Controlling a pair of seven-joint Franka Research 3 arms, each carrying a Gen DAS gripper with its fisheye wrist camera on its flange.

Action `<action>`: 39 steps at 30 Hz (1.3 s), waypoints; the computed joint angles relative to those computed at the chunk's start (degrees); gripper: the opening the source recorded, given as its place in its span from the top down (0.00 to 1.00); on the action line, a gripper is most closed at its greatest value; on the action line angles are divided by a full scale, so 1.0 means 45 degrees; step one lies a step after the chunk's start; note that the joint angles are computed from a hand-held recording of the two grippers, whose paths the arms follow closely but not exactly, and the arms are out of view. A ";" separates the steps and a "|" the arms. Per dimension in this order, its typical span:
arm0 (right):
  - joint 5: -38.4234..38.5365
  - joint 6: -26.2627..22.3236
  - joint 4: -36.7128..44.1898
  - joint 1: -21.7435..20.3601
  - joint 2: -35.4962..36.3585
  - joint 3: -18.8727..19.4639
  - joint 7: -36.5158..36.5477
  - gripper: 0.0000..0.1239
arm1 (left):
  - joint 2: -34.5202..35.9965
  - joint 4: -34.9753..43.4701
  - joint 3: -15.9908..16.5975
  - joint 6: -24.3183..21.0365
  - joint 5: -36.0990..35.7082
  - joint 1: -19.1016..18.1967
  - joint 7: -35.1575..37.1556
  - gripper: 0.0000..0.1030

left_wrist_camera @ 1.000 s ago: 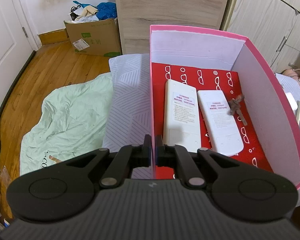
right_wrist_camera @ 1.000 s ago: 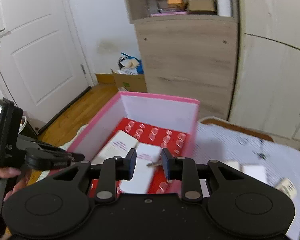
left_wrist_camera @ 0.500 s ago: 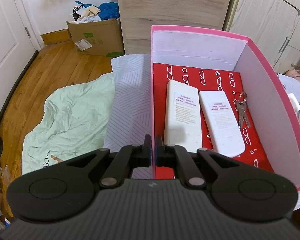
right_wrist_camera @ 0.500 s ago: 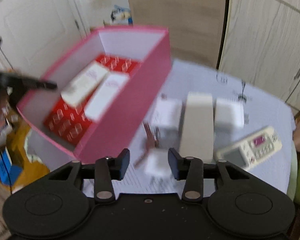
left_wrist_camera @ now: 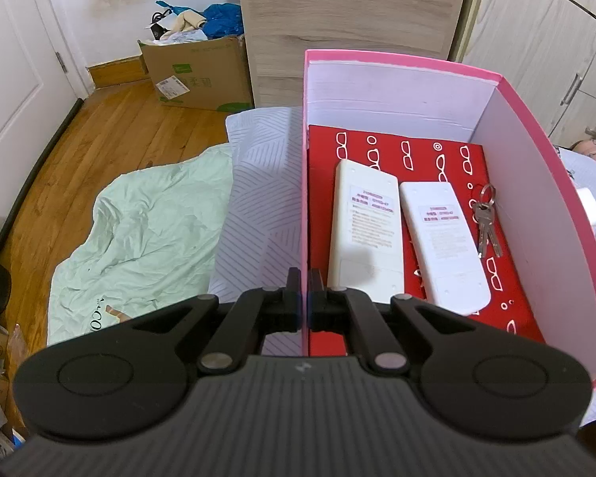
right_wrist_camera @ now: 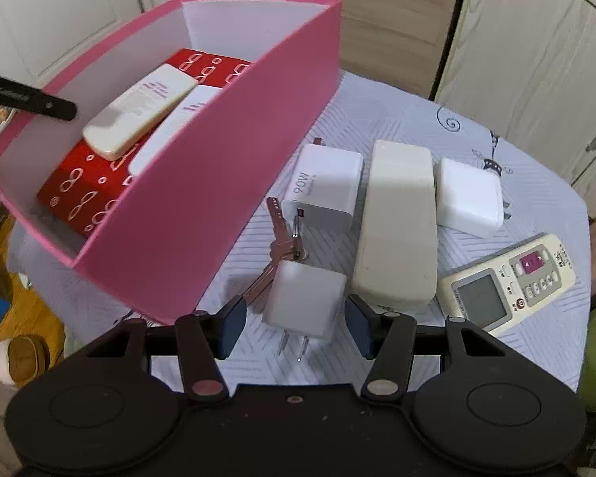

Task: Organize rigid objects
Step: 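Move the right tool back to the table and grasp a white charger, then carry the white charger into the pink box and open the right tool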

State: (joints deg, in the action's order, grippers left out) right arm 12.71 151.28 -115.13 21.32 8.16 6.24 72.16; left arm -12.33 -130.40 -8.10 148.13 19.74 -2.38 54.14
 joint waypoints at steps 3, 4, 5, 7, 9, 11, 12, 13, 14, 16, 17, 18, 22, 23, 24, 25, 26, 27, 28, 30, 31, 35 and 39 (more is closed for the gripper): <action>0.0233 -0.0174 0.0245 -0.0045 0.0269 -0.0013 0.0146 0.51 | 0.0006 0.0001 0.0001 0.0013 -0.0005 -0.0006 -0.0012 0.98; 0.0171 -0.0132 0.0251 -0.0020 0.0336 -0.0037 0.0271 0.52 | 0.0006 0.0005 0.0001 0.0003 0.0006 -0.0006 0.0001 0.98; 0.0066 -0.0055 0.0258 0.0017 0.0418 -0.0074 0.0469 0.53 | 0.0018 0.0018 -0.0006 -0.0001 0.0022 -0.0004 -0.0015 0.98; -0.0411 0.0227 0.0162 0.0138 0.0423 -0.0183 0.0896 0.58 | -0.0002 -0.0001 0.0005 -0.0007 0.0010 -0.0009 0.0001 0.98; -0.0424 -0.0034 0.0219 0.0094 0.0317 -0.0162 0.0970 0.59 | -0.0012 -0.0012 0.0007 -0.0005 0.0016 -0.0006 0.0004 0.98; 0.0175 -0.0002 0.0043 -0.0075 0.0035 -0.0027 0.0608 0.59 | -0.0013 -0.0019 0.0006 0.0007 0.0053 -0.0003 0.0050 0.98; 0.0415 0.0011 -0.0034 -0.0130 -0.0116 0.0014 0.0428 0.59 | -0.0052 -0.0058 0.0002 0.0005 0.0071 -0.0001 0.0049 0.98; 0.0636 0.0099 -0.0153 -0.0164 -0.0293 0.0042 0.0302 0.59 | -0.0075 -0.0079 -0.0010 -0.0006 0.0109 0.0004 0.0042 0.98; 0.0855 0.0219 -0.0286 -0.0190 -0.0487 0.0067 0.0156 0.59 | -0.0082 -0.0075 -0.0030 -0.0031 0.0160 0.0012 0.0014 0.98; 0.1107 0.0531 -0.0544 -0.0183 -0.0824 0.0079 0.0102 0.59 | -0.0083 -0.0073 -0.0035 -0.0047 0.0151 0.0009 -0.0050 0.98; 0.1240 0.0681 -0.0658 -0.0171 -0.0988 0.0096 0.0049 0.59 | -0.0087 -0.0056 -0.0006 -0.0069 0.0057 -0.0010 -0.0030 0.98; 0.1387 0.0872 -0.0779 -0.0150 -0.1149 0.0122 -0.0052 0.59 | -0.0089 -0.0047 0.0021 -0.0078 -0.0052 -0.0026 -0.0024 0.98; 0.2088 0.1951 -0.1252 -0.0009 -0.1815 0.0201 -0.0329 0.59 | -0.0112 -0.0023 0.0056 -0.0122 -0.0207 -0.0026 0.0019 0.98; 0.2546 0.2166 -0.1346 0.0041 -0.1979 0.0218 -0.0576 0.59 | -0.0120 -0.0027 0.0054 -0.0122 -0.0207 -0.0023 0.0027 0.98; 0.3189 0.2342 -0.1390 0.0108 -0.2096 0.0224 -0.0899 0.59 | -0.0127 -0.0030 0.0050 -0.0117 -0.0198 -0.0019 0.0036 0.98; 0.3908 0.2433 -0.1368 0.0187 -0.2143 0.0219 -0.1204 0.59 | -0.0118 -0.0035 0.0047 -0.0092 -0.0180 -0.0009 0.0029 0.98; 0.4530 0.2437 -0.1299 0.0262 -0.2149 0.0219 -0.1427 0.59 | -0.0119 -0.0032 0.0047 -0.0090 -0.0164 -0.0001 0.0039 0.98; 0.4987 0.2517 -0.1230 0.0338 -0.2127 0.0240 -0.1564 0.59 | -0.0117 -0.0015 0.0050 -0.0108 -0.0178 0.0001 0.0046 0.98; 0.5427 0.2732 -0.1197 0.0427 -0.2100 0.0281 -0.1785 0.59 | -0.0103 -0.0016 0.0051 -0.0090 -0.0199 0.0000 0.0029 0.98; 0.6476 0.3134 -0.1088 0.0638 -0.2044 0.0381 -0.2606 0.59 | -0.0092 -0.0006 0.0078 -0.0069 -0.0282 -0.0009 0.0068 0.98; 0.7095 0.3159 -0.0982 0.0742 -0.1987 0.0430 -0.3145 0.59 | -0.0094 -0.0016 0.0094 -0.0051 -0.0341 -0.0014 0.0083 0.98; 0.8607 0.2095 -0.0193 0.0924 -0.1586 0.0594 -0.4099 0.59 | -0.0148 -0.0047 0.0133 -0.0007 -0.0529 -0.0025 0.0189 0.98; 0.8462 0.1013 0.0754 0.1010 -0.0806 0.0815 -0.3347 0.59 | -0.0225 -0.0163 0.0150 0.0124 -0.0564 -0.0019 0.0295 0.98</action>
